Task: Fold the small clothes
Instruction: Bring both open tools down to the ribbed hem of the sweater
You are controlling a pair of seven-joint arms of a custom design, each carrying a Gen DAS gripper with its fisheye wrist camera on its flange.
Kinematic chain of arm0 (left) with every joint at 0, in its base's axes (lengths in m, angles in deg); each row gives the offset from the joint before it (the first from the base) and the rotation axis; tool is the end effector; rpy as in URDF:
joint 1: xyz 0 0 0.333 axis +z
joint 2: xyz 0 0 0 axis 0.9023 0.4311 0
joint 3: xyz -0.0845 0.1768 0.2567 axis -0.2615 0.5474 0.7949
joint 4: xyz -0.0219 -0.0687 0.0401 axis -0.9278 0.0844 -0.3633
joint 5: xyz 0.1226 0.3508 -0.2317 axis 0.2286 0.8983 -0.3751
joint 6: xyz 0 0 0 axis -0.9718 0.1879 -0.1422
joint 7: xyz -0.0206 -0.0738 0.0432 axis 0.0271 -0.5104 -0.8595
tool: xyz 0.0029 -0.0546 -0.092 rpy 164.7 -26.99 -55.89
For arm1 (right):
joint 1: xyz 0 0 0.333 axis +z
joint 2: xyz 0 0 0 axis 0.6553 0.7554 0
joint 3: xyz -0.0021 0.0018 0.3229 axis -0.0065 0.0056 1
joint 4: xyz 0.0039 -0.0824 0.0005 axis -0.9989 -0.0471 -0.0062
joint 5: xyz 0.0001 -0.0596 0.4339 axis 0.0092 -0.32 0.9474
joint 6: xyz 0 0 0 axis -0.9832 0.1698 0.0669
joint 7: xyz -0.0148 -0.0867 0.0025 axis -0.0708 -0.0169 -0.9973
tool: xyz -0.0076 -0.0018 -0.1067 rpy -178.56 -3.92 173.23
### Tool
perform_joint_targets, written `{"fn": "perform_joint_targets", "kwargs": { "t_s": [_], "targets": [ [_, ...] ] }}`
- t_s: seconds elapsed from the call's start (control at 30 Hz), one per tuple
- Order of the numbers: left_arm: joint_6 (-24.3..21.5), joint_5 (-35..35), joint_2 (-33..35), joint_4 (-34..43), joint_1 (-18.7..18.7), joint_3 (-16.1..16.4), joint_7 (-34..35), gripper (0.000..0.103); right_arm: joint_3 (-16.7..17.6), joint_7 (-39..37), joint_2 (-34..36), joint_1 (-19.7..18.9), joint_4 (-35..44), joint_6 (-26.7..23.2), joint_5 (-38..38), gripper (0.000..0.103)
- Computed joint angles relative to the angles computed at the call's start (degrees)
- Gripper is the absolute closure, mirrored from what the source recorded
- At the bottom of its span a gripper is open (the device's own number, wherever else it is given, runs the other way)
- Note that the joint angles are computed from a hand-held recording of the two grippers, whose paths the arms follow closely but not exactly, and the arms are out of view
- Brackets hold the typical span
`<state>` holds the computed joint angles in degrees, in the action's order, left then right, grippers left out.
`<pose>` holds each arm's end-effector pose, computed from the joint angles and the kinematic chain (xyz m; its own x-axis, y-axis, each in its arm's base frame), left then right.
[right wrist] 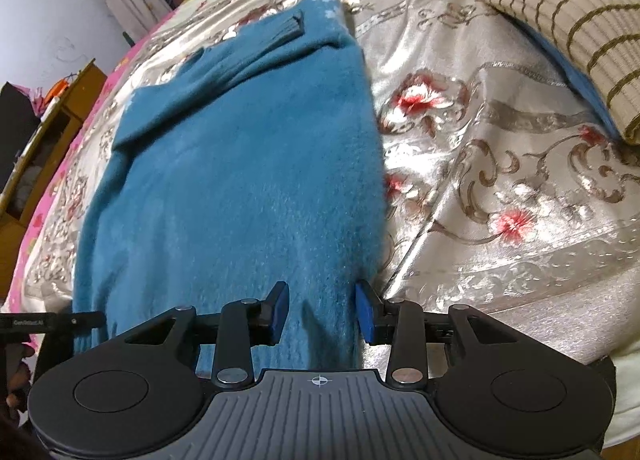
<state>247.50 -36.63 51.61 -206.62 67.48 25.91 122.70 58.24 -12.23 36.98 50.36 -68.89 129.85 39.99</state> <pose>0.6264 -0.0625 0.2999 0.3254 -0.8733 0.3626 -0.8367 -0.4446 -0.3200 0.7439 0.2481 0.3148 0.2828 -0.8795 -0.3827 -0.8987 -0.1036 -0.4262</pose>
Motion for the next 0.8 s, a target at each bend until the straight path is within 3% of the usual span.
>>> {"fn": "perform_joint_targets", "kwargs": {
  "t_s": [0.17, 0.37, 0.53, 0.63, 0.8],
  "targets": [
    [-0.4, -0.5, -0.5, -0.4, 0.1, 0.1, 0.2, 0.059, 0.1, -0.5, 0.3, -0.2, 1.0, -1.7, -0.2, 0.067],
    [-4.1, -1.3, -0.5, 0.8, 0.0, -0.1, 0.0, 0.06, 0.4, -1.5, 1.6, -1.0, 3.4, -5.4, 1.0, 0.067],
    [-7.0, 6.2, -1.0, 1.3, -3.4, 3.6, -11.1, 0.06, 0.2, -1.8, 2.1, -1.0, 4.3, -6.6, 1.7, 0.067],
    [-8.7, 9.1, -1.0, 1.5, -3.7, 4.1, -14.8, 0.06, 0.4, -2.3, 2.6, -1.5, 4.6, -7.0, 2.7, 0.067],
    [-8.0, 6.1, -2.1, 0.4, -1.9, 3.0, -15.8, 0.06, 0.9, -2.7, 3.3, -2.5, 5.5, -8.6, 4.7, 0.067]
  ]
}}
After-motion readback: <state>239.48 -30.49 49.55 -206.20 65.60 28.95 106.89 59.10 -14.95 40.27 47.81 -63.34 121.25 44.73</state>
